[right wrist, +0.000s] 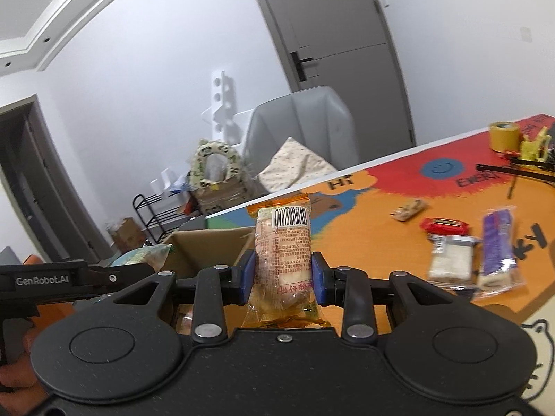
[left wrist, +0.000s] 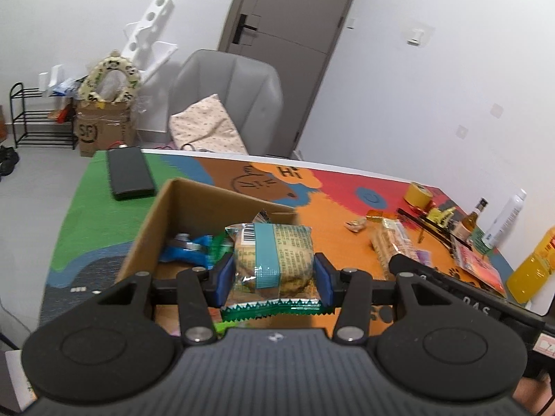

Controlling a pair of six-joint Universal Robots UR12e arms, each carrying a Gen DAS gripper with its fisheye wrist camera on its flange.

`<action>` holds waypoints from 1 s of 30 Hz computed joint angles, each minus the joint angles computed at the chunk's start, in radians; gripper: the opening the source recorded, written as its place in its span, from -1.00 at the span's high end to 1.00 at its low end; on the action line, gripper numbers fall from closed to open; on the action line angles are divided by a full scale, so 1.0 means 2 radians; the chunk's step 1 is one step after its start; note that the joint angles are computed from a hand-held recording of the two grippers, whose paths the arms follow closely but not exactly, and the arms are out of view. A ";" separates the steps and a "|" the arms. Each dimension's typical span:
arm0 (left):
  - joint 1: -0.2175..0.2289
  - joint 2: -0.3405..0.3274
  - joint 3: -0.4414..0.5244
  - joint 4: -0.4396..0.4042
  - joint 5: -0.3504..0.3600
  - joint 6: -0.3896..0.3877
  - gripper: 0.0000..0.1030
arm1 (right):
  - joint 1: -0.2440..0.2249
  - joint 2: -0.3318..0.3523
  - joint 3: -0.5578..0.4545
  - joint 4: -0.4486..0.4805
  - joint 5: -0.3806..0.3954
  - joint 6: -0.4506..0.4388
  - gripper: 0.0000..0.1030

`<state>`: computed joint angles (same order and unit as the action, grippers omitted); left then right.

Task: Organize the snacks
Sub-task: 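Carry both packets into the cardboard box and open both grippers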

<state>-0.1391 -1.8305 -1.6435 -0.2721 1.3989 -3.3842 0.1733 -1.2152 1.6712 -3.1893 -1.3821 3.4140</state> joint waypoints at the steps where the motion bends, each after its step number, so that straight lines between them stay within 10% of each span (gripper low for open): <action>1: 0.002 0.001 -0.002 0.000 0.002 -0.002 0.08 | 0.001 0.001 -0.002 0.002 0.003 -0.002 0.38; 15: 0.024 0.005 -0.012 -0.021 0.008 -0.021 0.05 | 0.020 0.019 -0.036 0.032 0.025 -0.024 0.38; 25: 0.029 0.009 -0.019 -0.005 0.015 -0.032 -0.38 | 0.033 0.024 -0.050 0.063 0.018 -0.035 0.37; 30: 0.030 0.010 -0.021 -0.001 0.016 -0.025 -0.52 | 0.037 0.023 -0.052 0.069 0.012 -0.036 -0.14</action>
<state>-0.0788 -1.8113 -1.6860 -0.2739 1.4318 -3.4345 0.2464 -1.1688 1.5672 -3.0507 -1.3586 3.3412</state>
